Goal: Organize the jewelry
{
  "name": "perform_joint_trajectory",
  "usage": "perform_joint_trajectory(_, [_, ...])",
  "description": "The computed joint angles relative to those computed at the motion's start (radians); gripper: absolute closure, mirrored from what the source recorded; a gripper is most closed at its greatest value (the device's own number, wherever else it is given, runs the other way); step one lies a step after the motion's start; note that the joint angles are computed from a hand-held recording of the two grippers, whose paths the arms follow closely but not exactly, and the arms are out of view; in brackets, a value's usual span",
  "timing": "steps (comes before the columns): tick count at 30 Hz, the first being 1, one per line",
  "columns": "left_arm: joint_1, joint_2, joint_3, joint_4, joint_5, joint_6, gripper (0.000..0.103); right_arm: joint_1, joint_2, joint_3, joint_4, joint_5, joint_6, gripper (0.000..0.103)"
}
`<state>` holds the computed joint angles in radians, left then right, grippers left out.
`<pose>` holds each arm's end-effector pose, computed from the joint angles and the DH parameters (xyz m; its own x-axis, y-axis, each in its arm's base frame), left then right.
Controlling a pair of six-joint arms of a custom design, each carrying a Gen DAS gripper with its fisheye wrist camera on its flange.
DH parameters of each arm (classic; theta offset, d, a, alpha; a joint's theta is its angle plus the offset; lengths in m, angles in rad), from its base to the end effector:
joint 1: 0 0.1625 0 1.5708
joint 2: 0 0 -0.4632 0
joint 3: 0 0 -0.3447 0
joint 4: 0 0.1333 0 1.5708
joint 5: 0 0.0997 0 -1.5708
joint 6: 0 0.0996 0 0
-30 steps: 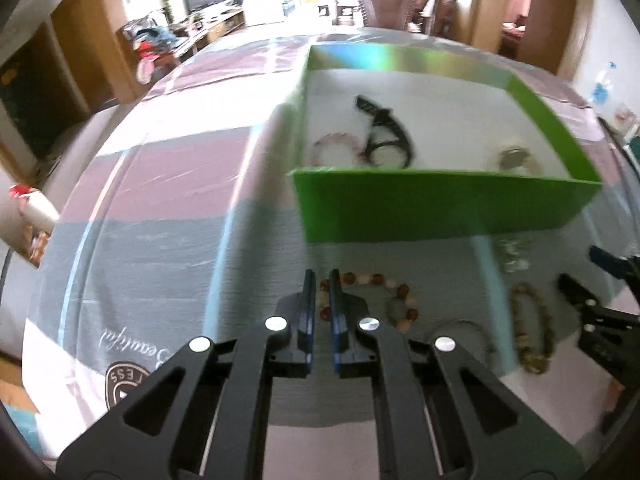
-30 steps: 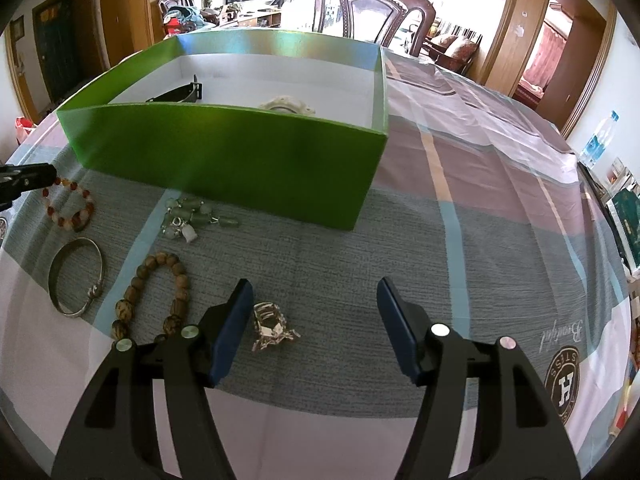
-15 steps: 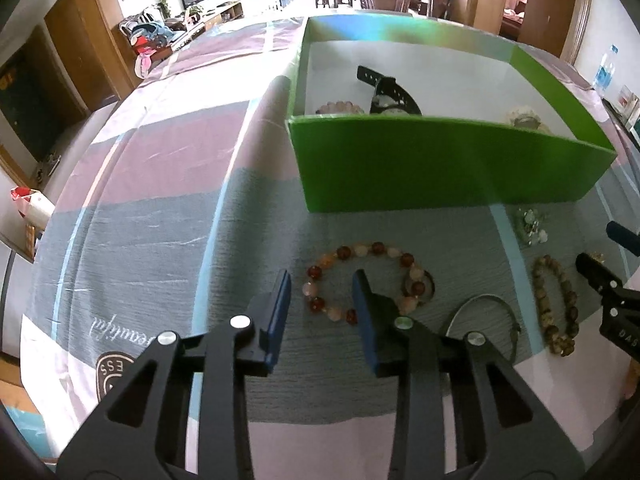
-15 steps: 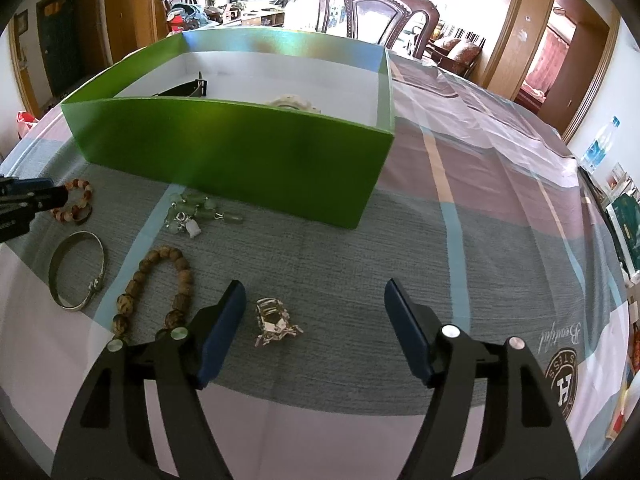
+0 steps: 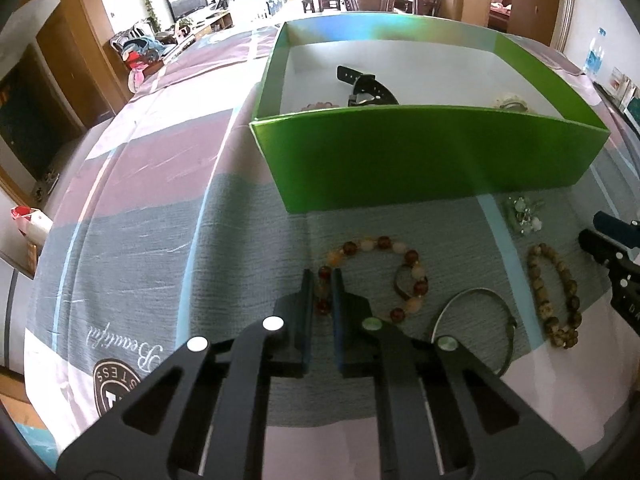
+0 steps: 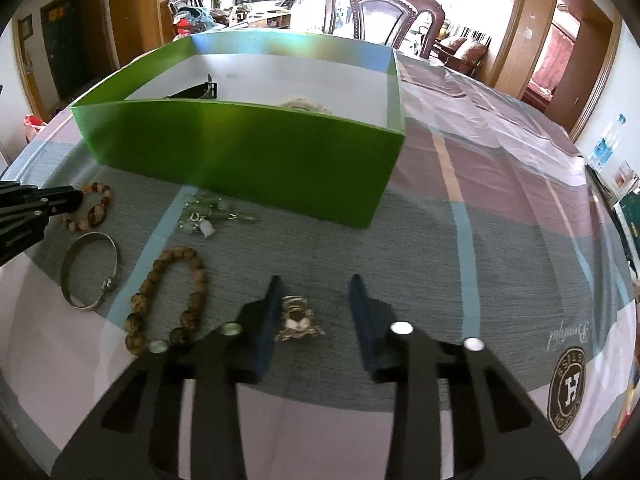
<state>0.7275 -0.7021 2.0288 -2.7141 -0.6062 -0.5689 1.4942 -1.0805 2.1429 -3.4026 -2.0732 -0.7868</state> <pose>-0.2487 -0.5096 0.0532 -0.6205 0.0902 -0.7790 0.4748 0.8338 -0.2816 0.0454 -0.5233 0.2767 -0.6379 -0.2239 0.7369 -0.5618 0.7897 -0.2463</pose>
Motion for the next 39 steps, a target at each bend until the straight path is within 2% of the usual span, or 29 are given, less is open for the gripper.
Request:
perform_joint_trajectory(2, [0.002, -0.001, 0.0, -0.003, -0.003, -0.009, 0.093, 0.0, 0.0, 0.0, 0.0, 0.0, 0.0, 0.073])
perform_joint_trajectory(9, [0.001, 0.002, 0.0, 0.01, 0.022, -0.028, 0.079, 0.001, 0.002, -0.001, -0.007, -0.003, -0.006, 0.073])
perform_joint_trajectory(16, [0.005, -0.003, 0.009, -0.039, -0.02, 0.014, 0.079, 0.002, 0.006, -0.002, -0.014, -0.007, -0.009, 0.072])
perform_joint_trajectory(21, [-0.003, 0.01, 0.001, -0.035, -0.016, 0.026, 0.084, 0.001, 0.003, 0.001, -0.015, -0.007, -0.011, 0.072])
perform_joint_trajectory(32, [-0.002, 0.021, -0.004, -0.047, -0.004, 0.035, 0.082, 0.005, 0.014, 0.006, -0.053, -0.029, -0.015, 0.064])
perform_joint_trajectory(34, [0.0, 0.022, -0.008, -0.041, 0.0, 0.028, 0.078, 0.005, 0.012, 0.005, -0.047, -0.029, -0.011, 0.064])
perform_joint_trajectory(36, [0.001, 0.022, -0.01, -0.03, 0.012, 0.016, 0.07, 0.005, 0.012, 0.004, -0.046, -0.031, -0.012, 0.064])
perform_joint_trajectory(39, [0.005, 0.022, -0.012, -0.031, 0.018, 0.014, 0.066, 0.005, 0.012, 0.004, -0.044, -0.034, -0.012, 0.064])
